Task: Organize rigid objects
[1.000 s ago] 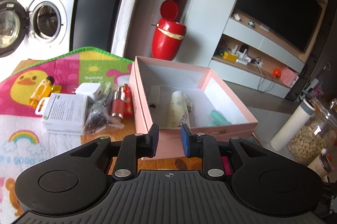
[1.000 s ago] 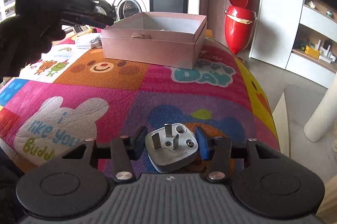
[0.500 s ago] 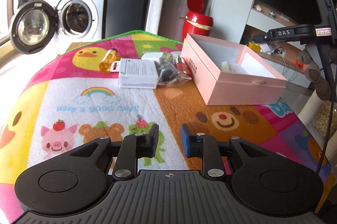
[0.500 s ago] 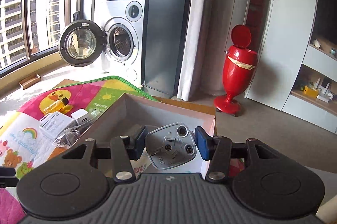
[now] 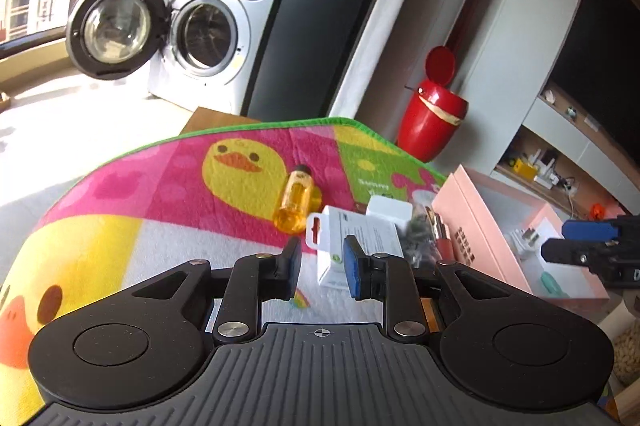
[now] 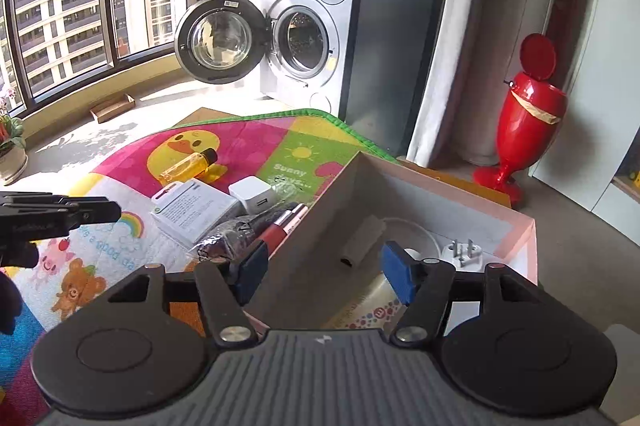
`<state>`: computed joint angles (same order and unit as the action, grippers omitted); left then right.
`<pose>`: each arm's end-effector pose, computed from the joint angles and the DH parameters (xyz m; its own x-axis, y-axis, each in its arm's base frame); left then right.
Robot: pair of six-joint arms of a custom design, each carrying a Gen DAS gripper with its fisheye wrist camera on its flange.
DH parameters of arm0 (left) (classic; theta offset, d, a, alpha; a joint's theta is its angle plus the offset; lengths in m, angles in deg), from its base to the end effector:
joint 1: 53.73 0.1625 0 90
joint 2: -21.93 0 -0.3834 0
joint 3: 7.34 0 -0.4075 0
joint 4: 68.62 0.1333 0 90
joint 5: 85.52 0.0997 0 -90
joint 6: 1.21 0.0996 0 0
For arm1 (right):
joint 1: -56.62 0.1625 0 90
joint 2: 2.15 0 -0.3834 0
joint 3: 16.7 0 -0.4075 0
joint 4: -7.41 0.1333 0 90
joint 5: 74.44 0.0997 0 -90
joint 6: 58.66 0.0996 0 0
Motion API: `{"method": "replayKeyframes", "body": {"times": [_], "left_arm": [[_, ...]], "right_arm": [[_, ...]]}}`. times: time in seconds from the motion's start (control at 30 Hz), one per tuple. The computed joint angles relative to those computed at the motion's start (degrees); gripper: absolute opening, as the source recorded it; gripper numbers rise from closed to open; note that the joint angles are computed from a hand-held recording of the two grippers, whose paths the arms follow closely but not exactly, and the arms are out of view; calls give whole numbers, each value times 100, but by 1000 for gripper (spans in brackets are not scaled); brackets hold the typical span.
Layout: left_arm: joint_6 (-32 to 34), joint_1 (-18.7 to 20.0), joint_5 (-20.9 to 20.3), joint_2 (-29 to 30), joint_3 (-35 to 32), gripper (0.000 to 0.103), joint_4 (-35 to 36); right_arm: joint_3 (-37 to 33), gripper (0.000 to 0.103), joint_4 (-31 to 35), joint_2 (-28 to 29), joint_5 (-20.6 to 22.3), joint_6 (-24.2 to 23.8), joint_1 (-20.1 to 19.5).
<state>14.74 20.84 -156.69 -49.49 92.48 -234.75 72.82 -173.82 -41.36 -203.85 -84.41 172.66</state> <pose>-0.0048 -0.6392 0.3425 -0.8892 0.1989 -0.4121 0.4402 0.6175 -0.6518 0.3628 -0.5830 0.0985 -0.6456 -0.2639 0.7166 -0.6797 0.6265 -0.3815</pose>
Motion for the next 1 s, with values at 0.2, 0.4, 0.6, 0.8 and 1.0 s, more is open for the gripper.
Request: {"method": "replayKeyframes", "body": {"times": [0.2,0.4,0.6,0.8,1.0], "left_arm": [[43,-22,737,1256,-1687,26,747],[-159,182,275,1617,-2316,28,1429],[117,229,29,1479,-2133,29,1440],[294,319,-309,1069,-1599,29,1313],[428,404,-631,332,-694,28,1138]], "right_arm": [[-309,68,545,283,130,-242,194],[-1245,68,1746,533,352,666,98],[-3370,68,3231,1707,178,1475,-85],[-5712,53,4552,3219,-482,1757,-189],[-5025,41,4792,2849,-202,2074,-174]]}}
